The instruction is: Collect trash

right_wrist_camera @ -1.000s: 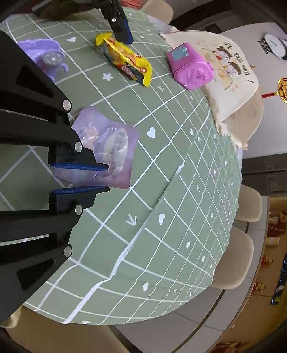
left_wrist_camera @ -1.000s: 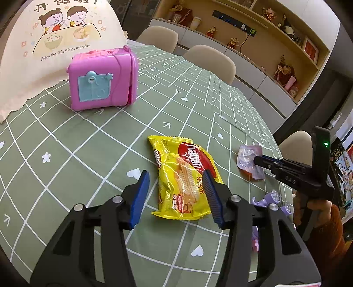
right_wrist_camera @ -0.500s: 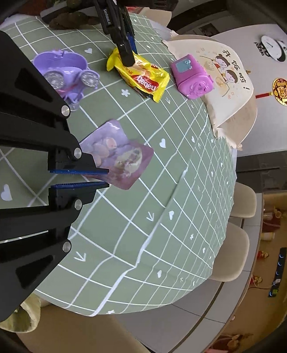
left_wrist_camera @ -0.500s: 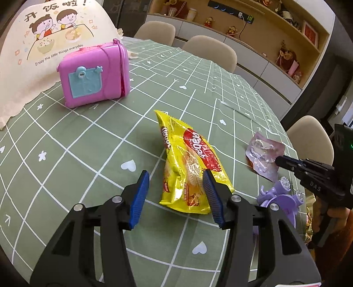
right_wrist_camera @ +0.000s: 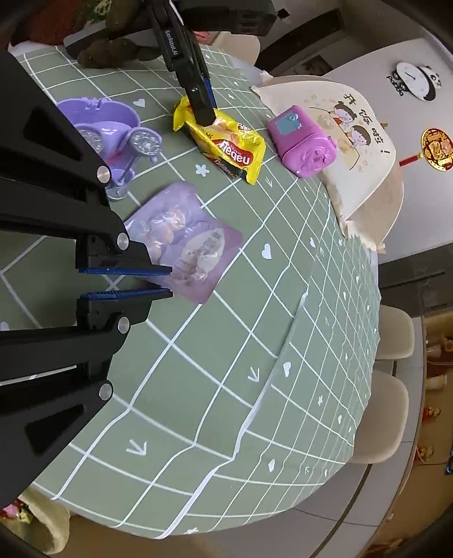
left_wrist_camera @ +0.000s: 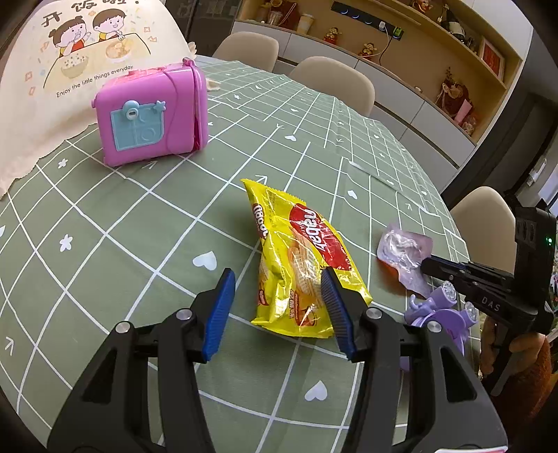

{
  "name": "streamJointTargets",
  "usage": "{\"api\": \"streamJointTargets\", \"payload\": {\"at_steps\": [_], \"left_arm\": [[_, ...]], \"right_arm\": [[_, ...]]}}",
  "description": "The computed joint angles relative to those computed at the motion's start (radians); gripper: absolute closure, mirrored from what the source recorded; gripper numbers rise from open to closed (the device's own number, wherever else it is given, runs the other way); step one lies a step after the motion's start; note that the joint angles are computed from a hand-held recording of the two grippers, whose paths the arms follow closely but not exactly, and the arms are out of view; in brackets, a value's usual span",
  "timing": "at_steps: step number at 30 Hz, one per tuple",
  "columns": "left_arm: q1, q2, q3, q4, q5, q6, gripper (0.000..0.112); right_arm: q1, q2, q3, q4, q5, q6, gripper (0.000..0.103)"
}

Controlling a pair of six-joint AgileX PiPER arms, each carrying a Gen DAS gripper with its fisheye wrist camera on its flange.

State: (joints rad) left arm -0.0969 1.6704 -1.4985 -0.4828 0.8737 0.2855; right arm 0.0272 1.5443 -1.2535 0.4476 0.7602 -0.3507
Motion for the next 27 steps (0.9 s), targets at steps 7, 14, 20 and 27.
{"api": "streamJointTargets", "payload": {"at_steps": [7, 14, 20, 27], "left_arm": [[0.006, 0.002, -0.005, -0.018, 0.013, 0.014, 0.061], [0.010, 0.002, -0.008, -0.027, 0.025, 0.022, 0.061], [0.010, -0.002, -0.004, -0.028, 0.023, 0.027, 0.060], [-0.007, -0.002, -0.004, 0.002, 0.005, -0.003, 0.060]], "right_arm": [[-0.020, 0.090, -0.096, 0.171, 0.077, -0.128, 0.053], [0.005, 0.173, -0.224, 0.105, 0.136, -0.087, 0.051], [0.016, 0.172, -0.228, 0.047, 0.114, -0.080, 0.072], [0.002, 0.018, -0.089, -0.003, 0.043, -0.069, 0.098]]}}
